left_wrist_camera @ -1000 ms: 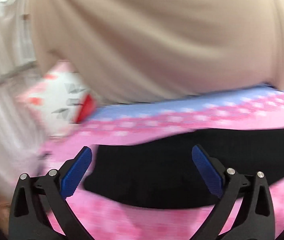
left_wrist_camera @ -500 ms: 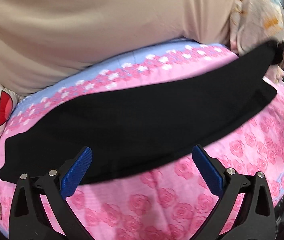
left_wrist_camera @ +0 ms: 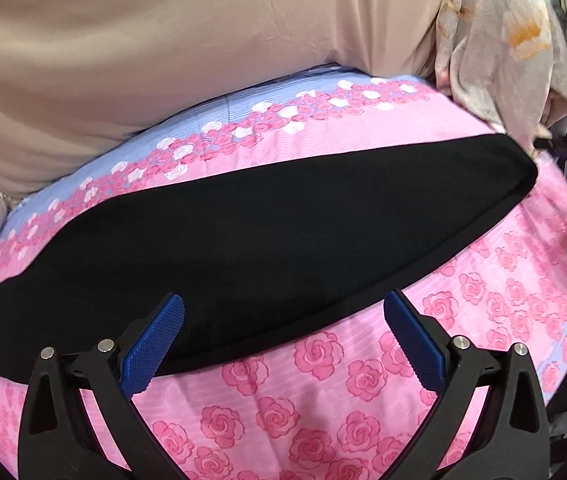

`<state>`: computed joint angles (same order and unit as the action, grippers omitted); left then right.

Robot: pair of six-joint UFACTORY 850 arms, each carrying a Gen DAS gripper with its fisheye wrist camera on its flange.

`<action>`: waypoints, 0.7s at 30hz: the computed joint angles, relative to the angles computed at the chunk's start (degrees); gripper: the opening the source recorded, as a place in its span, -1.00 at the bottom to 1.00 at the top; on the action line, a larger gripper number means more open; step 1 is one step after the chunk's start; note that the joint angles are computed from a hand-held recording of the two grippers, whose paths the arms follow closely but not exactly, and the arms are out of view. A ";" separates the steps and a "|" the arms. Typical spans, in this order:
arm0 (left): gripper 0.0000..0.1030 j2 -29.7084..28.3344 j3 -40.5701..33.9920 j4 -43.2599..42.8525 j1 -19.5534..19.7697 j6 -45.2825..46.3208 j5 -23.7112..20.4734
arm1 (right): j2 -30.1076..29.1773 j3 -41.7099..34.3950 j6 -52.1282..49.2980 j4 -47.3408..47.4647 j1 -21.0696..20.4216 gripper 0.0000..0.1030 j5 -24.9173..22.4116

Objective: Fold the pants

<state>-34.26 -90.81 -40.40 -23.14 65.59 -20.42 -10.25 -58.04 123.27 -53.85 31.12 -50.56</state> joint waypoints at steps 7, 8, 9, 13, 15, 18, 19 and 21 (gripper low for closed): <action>0.91 0.48 0.89 9.55 -0.42 -8.25 3.62 | -3.11 -2.60 -5.76 1.74 -8.76 -0.82 12.46; 0.91 0.37 0.78 10.24 -0.13 -8.90 4.04 | -2.19 -3.77 -4.47 -3.51 -6.42 -0.83 9.00; 0.91 0.25 0.69 10.29 0.12 -8.97 4.34 | -2.43 -5.27 -4.19 -6.36 -3.95 -0.83 3.14; 0.91 -1.67 -1.80 12.80 1.13 -13.53 3.17 | -8.14 -10.66 -17.31 2.77 -1.81 -0.50 -16.54; 0.91 -2.85 -3.48 13.19 1.31 -14.78 0.94 | -10.41 -9.38 -20.65 11.12 -3.82 -0.45 -19.36; 0.91 -3.53 -4.47 13.52 1.43 -15.38 -0.79 | -5.00 -3.44 -8.44 8.57 -0.29 -0.35 -13.15; 0.91 -3.45 -4.27 13.51 1.43 -15.18 -0.47 | -3.99 -2.52 -4.88 7.01 1.07 -0.03 -12.14; 0.91 -3.45 -4.15 13.84 1.34 -15.45 -0.15 | -3.28 -1.99 0.64 5.20 3.16 0.25 -10.05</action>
<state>-37.71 -94.96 -26.56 -21.80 50.13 -20.58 -13.53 -60.04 123.91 -48.65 34.28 -60.61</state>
